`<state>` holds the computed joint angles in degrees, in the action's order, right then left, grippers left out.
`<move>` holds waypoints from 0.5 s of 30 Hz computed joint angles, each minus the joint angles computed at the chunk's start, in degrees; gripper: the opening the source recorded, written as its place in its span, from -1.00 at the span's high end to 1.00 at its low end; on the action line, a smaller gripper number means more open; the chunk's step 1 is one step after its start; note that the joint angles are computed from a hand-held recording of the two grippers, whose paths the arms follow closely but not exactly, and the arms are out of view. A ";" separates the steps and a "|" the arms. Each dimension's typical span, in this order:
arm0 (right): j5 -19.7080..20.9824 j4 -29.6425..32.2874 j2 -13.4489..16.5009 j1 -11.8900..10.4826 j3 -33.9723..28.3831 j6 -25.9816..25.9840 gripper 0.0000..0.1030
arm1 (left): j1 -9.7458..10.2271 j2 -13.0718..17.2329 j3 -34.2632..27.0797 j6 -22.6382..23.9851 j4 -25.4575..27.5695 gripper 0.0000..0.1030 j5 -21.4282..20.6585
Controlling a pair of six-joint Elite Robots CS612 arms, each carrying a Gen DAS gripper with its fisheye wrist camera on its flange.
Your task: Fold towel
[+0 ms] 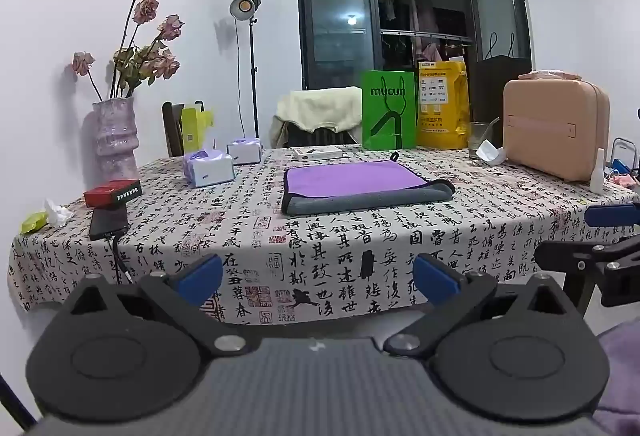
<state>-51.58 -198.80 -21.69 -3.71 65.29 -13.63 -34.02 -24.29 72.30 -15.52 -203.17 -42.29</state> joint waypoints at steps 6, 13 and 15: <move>0.75 0.54 -0.12 -0.21 0.05 -0.83 -1.00 | -0.12 -0.16 0.05 0.07 0.47 -1.00 0.05; 2.54 -1.62 1.03 -0.52 -1.44 1.79 -1.00 | -0.02 -0.02 0.01 0.89 -0.16 -1.00 -0.08; 2.53 -1.56 0.90 -0.53 -1.23 1.55 -1.00 | -0.01 0.02 -0.06 1.09 -0.25 -1.00 -0.06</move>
